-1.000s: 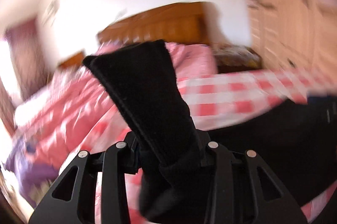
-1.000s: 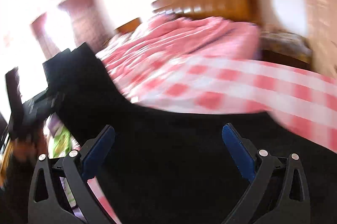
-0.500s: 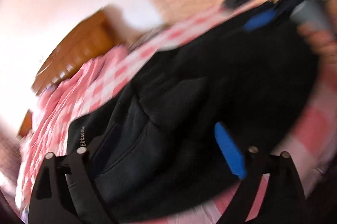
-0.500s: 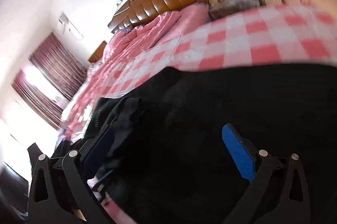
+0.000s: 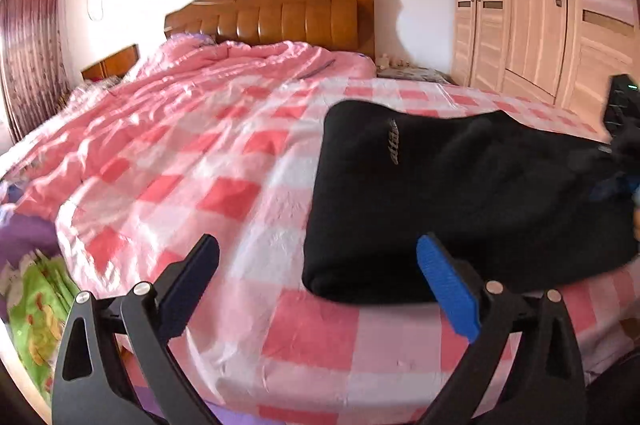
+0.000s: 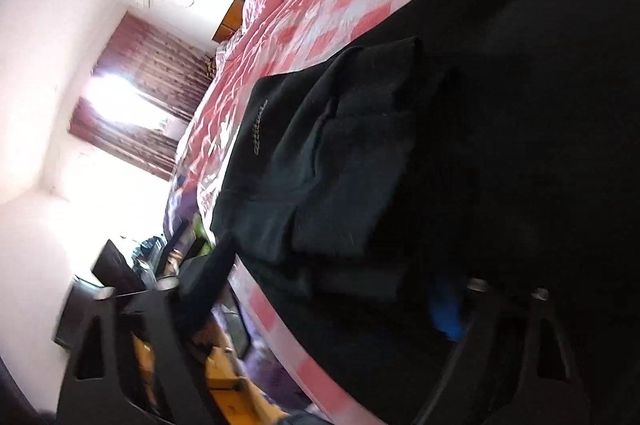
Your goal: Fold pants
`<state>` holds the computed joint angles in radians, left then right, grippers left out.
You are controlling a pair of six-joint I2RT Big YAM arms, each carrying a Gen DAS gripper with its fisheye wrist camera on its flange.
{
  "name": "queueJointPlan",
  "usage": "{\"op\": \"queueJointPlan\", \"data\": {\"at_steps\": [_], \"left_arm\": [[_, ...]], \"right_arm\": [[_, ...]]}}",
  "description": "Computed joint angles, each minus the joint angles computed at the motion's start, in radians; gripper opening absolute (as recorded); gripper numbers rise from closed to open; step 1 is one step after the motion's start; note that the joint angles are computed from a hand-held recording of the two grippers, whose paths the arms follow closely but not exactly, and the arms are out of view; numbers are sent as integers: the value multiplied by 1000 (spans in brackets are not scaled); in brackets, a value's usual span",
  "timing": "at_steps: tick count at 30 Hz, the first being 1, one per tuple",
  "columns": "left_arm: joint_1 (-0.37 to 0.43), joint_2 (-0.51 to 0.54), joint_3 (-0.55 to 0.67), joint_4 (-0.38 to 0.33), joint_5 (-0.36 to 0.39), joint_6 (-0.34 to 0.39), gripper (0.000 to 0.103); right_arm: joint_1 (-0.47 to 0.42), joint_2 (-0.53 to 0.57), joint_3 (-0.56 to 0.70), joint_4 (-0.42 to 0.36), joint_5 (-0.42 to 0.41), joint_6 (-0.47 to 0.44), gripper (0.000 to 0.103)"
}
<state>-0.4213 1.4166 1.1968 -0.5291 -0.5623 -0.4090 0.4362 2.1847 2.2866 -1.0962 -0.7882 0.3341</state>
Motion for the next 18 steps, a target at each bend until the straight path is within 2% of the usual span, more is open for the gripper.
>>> {"op": "queueJointPlan", "data": {"at_steps": [1, 2, 3, 6, 9, 12, 15, 18], "left_arm": [[1, -1, -9, 12, 16, 2, 99], [-6, 1, -16, 16, 21, 4, 99], [-15, 4, -22, 12, 22, 8, 99], [-51, 18, -30, -12, -2, 4, 99], [-61, 37, -26, -34, -8, -11, 99], [-54, 49, -11, -47, -7, -43, 99], [-43, 86, 40, -118, -13, -41, 99], [-37, 107, 72, -156, -29, -39, 99]], "right_arm": [[5, 19, 23, 12, 7, 39, 73], [9, 30, 40, 16, 14, 59, 63], [15, 45, 62, 17, 33, 75, 43], [30, 0, -16, 114, 98, 87, 31], [37, -57, -85, 201, 140, 87, 22], [39, -72, -74, 241, 131, 109, 22], [41, -82, -53, 267, 122, 112, 21], [32, -105, -60, 303, 109, 115, 21]]}}
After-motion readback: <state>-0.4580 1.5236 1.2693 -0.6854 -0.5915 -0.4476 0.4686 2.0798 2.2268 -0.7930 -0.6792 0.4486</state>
